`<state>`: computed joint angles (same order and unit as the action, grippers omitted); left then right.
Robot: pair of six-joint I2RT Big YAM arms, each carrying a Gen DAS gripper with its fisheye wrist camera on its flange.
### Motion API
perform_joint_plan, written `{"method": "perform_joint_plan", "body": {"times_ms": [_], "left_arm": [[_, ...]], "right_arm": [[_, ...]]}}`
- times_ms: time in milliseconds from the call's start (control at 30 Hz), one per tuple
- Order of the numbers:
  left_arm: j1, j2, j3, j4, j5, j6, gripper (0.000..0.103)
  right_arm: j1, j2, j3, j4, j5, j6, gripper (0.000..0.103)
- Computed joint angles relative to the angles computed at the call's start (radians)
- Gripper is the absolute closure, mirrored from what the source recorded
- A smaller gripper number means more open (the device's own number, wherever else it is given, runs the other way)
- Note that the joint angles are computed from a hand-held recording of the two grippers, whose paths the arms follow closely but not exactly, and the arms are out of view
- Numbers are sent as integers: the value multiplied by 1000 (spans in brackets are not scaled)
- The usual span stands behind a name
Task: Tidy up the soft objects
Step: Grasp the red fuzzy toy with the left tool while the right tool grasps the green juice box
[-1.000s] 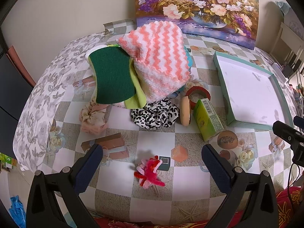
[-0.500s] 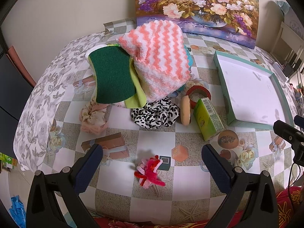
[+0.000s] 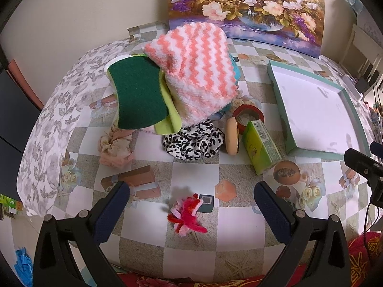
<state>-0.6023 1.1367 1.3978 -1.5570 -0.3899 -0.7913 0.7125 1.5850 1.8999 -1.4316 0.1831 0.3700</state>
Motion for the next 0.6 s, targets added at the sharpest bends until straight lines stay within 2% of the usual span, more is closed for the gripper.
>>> {"method": "perform_joint_plan", "body": {"times_ms": [233,300,467,600], "left_arm": [[65,-54,-35,69,104,31,0],[77,-71,-51,83,90,31,0],[108,-119,-98,126,98,30,0],[97,-104,-109,105,115,38,0]], "right_arm": [[6,-9,-15,32,-29,0,0],[-2,-11,-28,69,-89,-10,0],[1,-4,-30,104,-141,-21,0],[0,5,-34,131,-201,-18,0]]}}
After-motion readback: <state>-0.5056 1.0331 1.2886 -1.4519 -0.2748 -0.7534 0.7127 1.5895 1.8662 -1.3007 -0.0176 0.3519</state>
